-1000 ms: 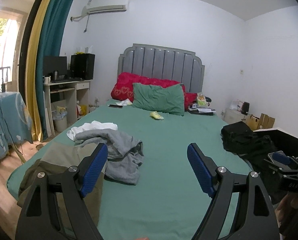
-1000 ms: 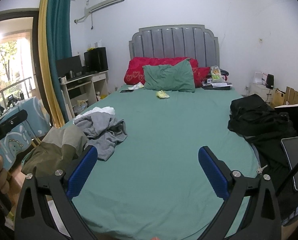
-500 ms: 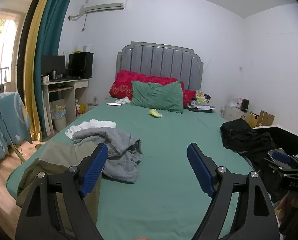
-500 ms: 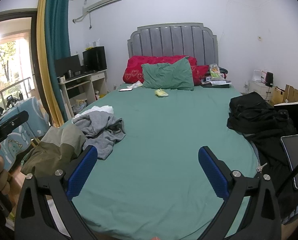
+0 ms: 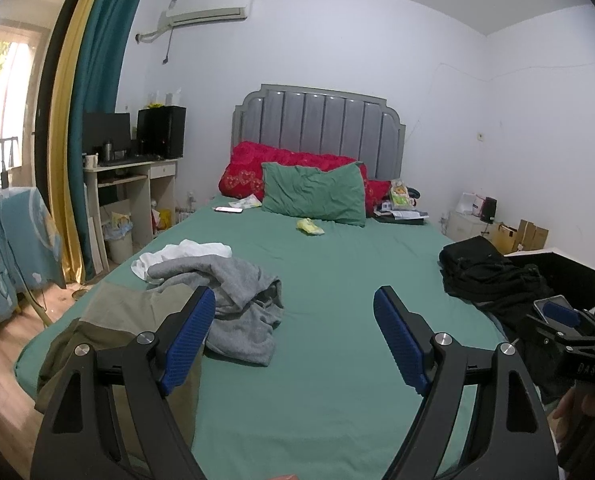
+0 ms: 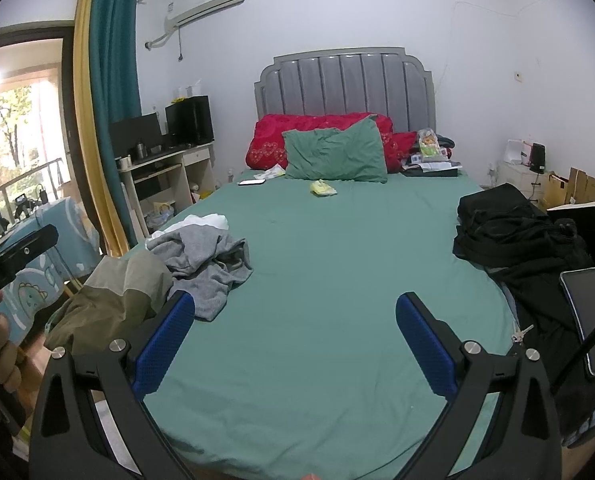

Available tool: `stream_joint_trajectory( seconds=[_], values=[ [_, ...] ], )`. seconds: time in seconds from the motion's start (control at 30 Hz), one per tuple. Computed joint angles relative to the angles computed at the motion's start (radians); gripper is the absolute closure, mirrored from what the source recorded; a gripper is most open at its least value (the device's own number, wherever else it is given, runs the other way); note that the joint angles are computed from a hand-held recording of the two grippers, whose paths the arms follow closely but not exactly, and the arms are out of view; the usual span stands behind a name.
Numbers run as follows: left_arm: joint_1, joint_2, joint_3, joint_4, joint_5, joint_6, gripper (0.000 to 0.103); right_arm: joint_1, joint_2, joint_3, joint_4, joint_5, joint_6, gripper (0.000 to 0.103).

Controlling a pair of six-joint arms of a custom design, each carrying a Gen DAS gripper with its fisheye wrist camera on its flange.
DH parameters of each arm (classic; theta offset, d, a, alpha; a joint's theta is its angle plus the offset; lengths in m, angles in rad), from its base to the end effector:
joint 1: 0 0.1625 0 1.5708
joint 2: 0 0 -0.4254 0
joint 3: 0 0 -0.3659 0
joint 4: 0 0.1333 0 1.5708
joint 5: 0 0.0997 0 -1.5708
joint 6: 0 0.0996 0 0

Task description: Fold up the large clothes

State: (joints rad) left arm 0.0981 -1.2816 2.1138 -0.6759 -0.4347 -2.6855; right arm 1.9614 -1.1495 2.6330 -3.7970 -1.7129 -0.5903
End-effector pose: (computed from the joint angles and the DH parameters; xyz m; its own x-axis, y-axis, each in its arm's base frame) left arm -0.2873 -0.2530 0.2077 -0.6952 -0.4483 -0.5618 0.5136 0.2369 -0.8246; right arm 0.2419 -0.2745 0.1810 -0.6346 -0.6187 0.4631 -0.7628 0.4054 -0.5038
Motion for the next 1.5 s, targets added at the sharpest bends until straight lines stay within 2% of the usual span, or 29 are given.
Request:
stream_joint_trajectory(
  seconds=[1.5],
  values=[
    [0.0,0.005,0.003,-0.01,0.002,0.008,0.019,0.006,0.005,0.009,-0.011,-0.002,0.004,0.003]
  ],
)
